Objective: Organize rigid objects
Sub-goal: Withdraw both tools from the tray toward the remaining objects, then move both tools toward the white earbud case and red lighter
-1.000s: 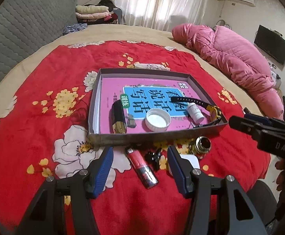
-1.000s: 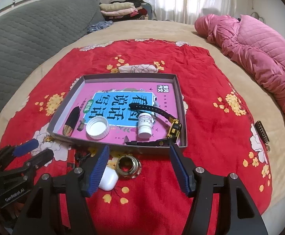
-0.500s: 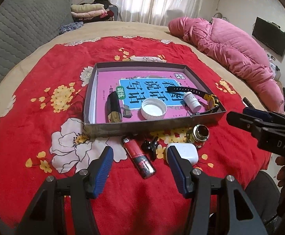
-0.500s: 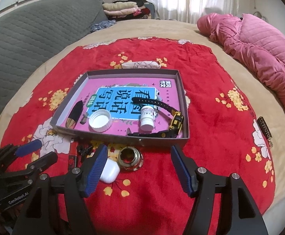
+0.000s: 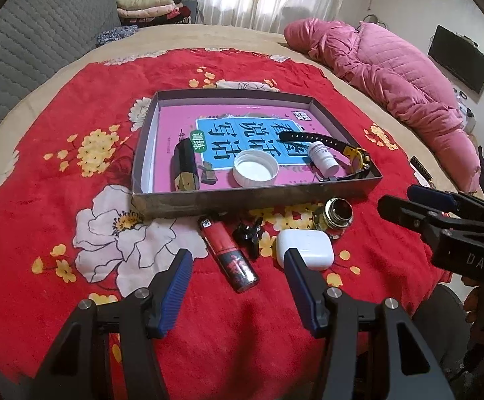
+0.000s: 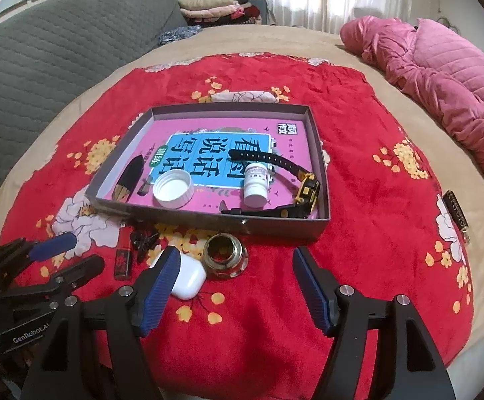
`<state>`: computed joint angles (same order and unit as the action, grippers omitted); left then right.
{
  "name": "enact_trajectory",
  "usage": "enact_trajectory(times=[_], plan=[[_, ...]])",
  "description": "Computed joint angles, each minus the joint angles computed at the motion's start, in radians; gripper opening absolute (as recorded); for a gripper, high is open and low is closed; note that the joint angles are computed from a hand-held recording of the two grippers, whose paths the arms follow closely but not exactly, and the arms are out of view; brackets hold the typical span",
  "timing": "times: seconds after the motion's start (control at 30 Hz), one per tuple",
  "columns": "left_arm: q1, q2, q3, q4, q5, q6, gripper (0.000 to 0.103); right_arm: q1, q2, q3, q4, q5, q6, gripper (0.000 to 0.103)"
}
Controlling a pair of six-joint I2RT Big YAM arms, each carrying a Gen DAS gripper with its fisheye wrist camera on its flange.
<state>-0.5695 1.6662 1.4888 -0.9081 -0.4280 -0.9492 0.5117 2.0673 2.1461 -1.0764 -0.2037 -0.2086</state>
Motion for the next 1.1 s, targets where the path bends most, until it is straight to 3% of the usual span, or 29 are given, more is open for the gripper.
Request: enact_trajectory(times=[0.8,1.1], plan=[[0.016,0.029,0.001,-0.029,0.083,-0.048,0.057,0.013,0.007,-0.052,-0.04,-0.023,-0.037,0.072],[0.026,0.044,0.002,-0.025,0.104,-0.07,0.057,0.016,0.003,-0.069,-0.021,-0.003,-0.042,0.072]])
